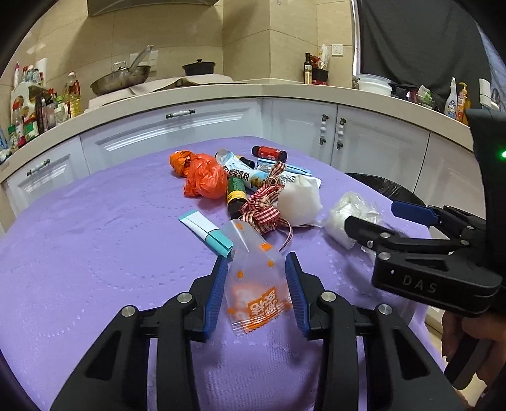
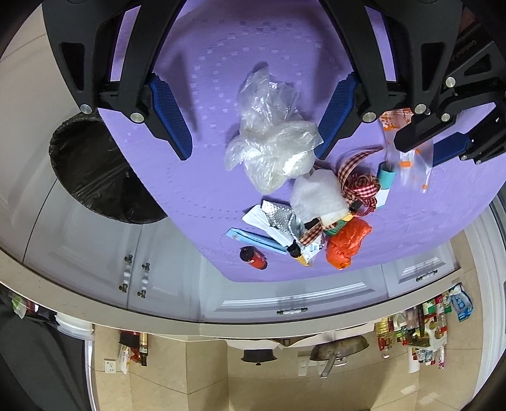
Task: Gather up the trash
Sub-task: 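Grasp the orange-printed snack bag with the left tool while the right tool grasps the clear plastic bag, then carry both bags over the black bin and open both tools to drop them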
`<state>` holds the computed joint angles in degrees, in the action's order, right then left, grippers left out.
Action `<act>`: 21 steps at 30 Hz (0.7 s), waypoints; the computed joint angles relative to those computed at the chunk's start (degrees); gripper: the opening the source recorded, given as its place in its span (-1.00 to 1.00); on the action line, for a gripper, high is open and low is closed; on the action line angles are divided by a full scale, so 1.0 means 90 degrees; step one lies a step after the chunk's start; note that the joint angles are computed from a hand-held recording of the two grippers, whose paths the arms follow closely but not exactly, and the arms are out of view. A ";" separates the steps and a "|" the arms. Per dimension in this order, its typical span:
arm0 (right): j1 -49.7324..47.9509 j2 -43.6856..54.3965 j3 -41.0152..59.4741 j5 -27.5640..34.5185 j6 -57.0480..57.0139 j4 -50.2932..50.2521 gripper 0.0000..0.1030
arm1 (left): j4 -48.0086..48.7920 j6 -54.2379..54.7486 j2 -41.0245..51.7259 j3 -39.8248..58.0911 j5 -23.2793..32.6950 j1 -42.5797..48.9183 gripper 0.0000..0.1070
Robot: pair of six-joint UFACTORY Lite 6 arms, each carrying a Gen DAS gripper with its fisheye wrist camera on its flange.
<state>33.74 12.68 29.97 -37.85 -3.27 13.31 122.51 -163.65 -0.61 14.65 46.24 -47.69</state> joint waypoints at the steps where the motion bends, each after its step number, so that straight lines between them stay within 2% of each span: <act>1: -0.0009 0.0028 0.0033 0.0051 0.0047 -0.0094 0.30 | 0.0008 -0.0017 -0.0014 -0.0014 0.0005 -0.0004 -0.32; 3: -0.0029 0.0118 0.0134 0.0192 0.0167 -0.0286 -0.08 | 0.0092 -0.0094 -0.0134 -0.0093 -0.0050 0.0048 -0.33; 9: 0.0020 0.0058 0.0043 0.0158 0.0133 -0.0181 -0.14 | -0.0053 -0.0021 -0.0429 -0.0258 -0.0047 0.0000 -0.46; 11: 0.0020 -0.0063 -0.0046 0.0146 0.0087 -0.0122 -0.15 | -0.0200 0.0093 -0.0661 -0.0360 -0.0031 -0.0066 -0.64; 21: -0.0311 -0.0641 -0.0408 0.0169 0.0067 -0.0128 -0.15 | -0.0716 0.0665 -0.1152 -0.0393 0.0090 -0.0229 -0.67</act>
<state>30.94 6.91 26.30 -36.33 -2.67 12.15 116.07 -157.66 -10.98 11.11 47.05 -49.75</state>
